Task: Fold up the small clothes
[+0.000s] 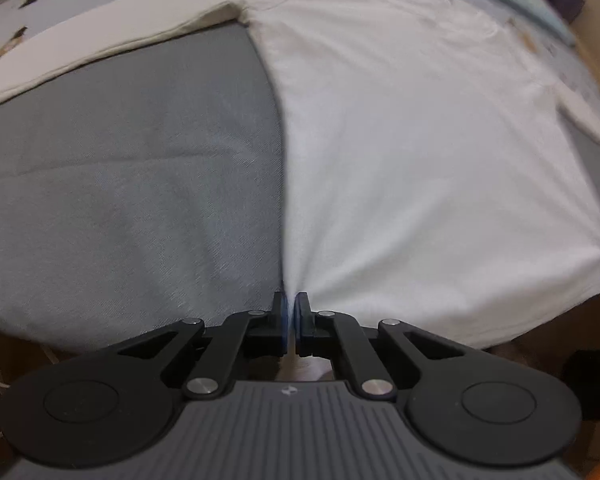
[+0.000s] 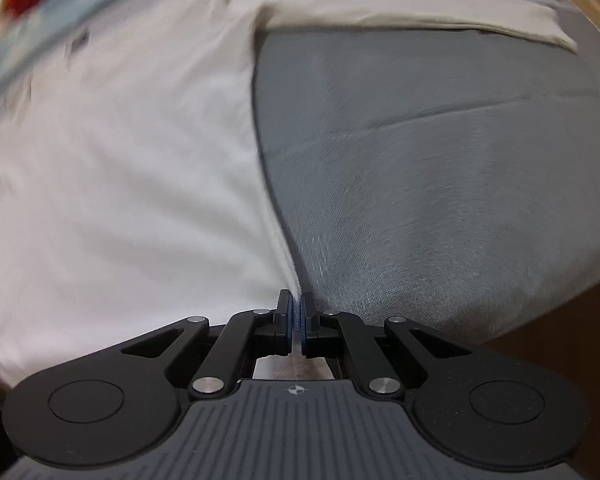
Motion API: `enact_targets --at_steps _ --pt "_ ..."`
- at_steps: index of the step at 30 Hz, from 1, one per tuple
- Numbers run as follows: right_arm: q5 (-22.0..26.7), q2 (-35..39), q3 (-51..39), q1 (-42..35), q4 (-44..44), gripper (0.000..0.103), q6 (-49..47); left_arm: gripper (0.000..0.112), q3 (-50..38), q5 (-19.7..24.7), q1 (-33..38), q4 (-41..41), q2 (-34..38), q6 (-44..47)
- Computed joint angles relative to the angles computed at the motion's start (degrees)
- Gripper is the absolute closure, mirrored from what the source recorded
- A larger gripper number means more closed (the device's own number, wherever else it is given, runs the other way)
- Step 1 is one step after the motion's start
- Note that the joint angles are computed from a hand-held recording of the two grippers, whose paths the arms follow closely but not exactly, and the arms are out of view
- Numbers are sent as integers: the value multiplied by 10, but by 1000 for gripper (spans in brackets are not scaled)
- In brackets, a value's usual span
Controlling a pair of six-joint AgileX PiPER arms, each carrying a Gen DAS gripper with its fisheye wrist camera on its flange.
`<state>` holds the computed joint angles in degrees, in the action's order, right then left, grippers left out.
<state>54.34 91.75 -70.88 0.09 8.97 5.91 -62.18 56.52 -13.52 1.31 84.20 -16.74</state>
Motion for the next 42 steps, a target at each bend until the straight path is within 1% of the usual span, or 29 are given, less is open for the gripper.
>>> enact_targets --at_steps 2,3,6,7,9,11,12,14,15,16,17,18,19,20,21,22,23,24,25,28,31,33,35,36,37,38,39,41,42 --pt "8 6 6 8 -28 100 19 110 1 25 -7 20 8 -6" --pt "18 14 8 11 -34 100 24 109 4 23 -2 15 3 -2" --pt "12 4 18 26 -52 99 57 108 15 -12 7 11 -44 -3" --pt "3 -10 26 38 -71 95 80 107 18 -24 10 4 -56 8" --pt "-24 -38 47 56 -96 94 106 107 18 -30 25 -39 -62 45" --pt "-42 -51 61 65 -85 93 83 107 20 -22 24 -57 -47 55" --pt "-45 -49 66 63 -72 92 60 107 17 -10 17 -51 -30 48" --pt "-22 -18 54 57 -71 91 29 106 6 26 2 -27 0 33" --pt "-29 -19 62 59 -77 91 25 106 7 24 -6 -18 -1 24" --pt "-28 -18 55 65 -87 91 34 104 6 21 -11 -14 -8 19" --pt "-30 -16 41 71 -94 90 49 103 8 9 -12 -18 -22 21" --pt "-46 -32 50 70 -88 90 49 97 12 -4 -9 -30 -33 31" --pt "-57 -38 54 67 -79 89 39 86 14 -10 -4 -42 -37 39" --pt "-45 -29 47 70 -86 88 36 82 15 -8 -4 -43 -34 37" --pt "-19 -11 36 76 -103 88 35 80 12 6 -9 -32 -22 29" --pt "-10 -3 37 77 -106 88 23 80 12 18 -13 -28 -12 29" --pt "-10 -2 33 78 -108 88 15 79 14 16 -21 -22 -12 25" --pt "2 3 20 78 -107 88 18 79 2 20 -31 -12 -10 18" --pt "7 -1 10 75 -102 88 25 79 1 12 -34 -10 -18 15" --pt "-7 -16 -22 46 -72 87 28 79 -7 -16 -53 13 -46 -7" --pt "-31 -25 -58 -9 -27 87 23 79 -43 -23 -79 58 -65 -29" --pt "-51 -25 -82 -42 -15 87 31 79 -95 -24 -103 103 -58 -43" --pt "-68 -16 -110 -72 -12 87 39 79 -143 -31 -121 144 -49 -37" --pt "-75 3 -138 -89 -12 88 44 78 -177 -40 -138 171 -19 -50" --pt "-87 12 -148 -103 -13 95 52 78 -202 -39 -145 185 -7 -48" --pt "-98 19 -156 -119 -7 100 55 78 -232 -41 -147 193 15 -44" --pt "-104 36 -174 -136 3 102 53 78 -259 -48 -149 198 36 -39" --pt "-128 49 -174 -158 6 102 66 77 -299 -62 -149 198 73 -28" --pt "-150 57 -167 -162 -3 102 83 75 -324 -68 -147 196 99 -23"
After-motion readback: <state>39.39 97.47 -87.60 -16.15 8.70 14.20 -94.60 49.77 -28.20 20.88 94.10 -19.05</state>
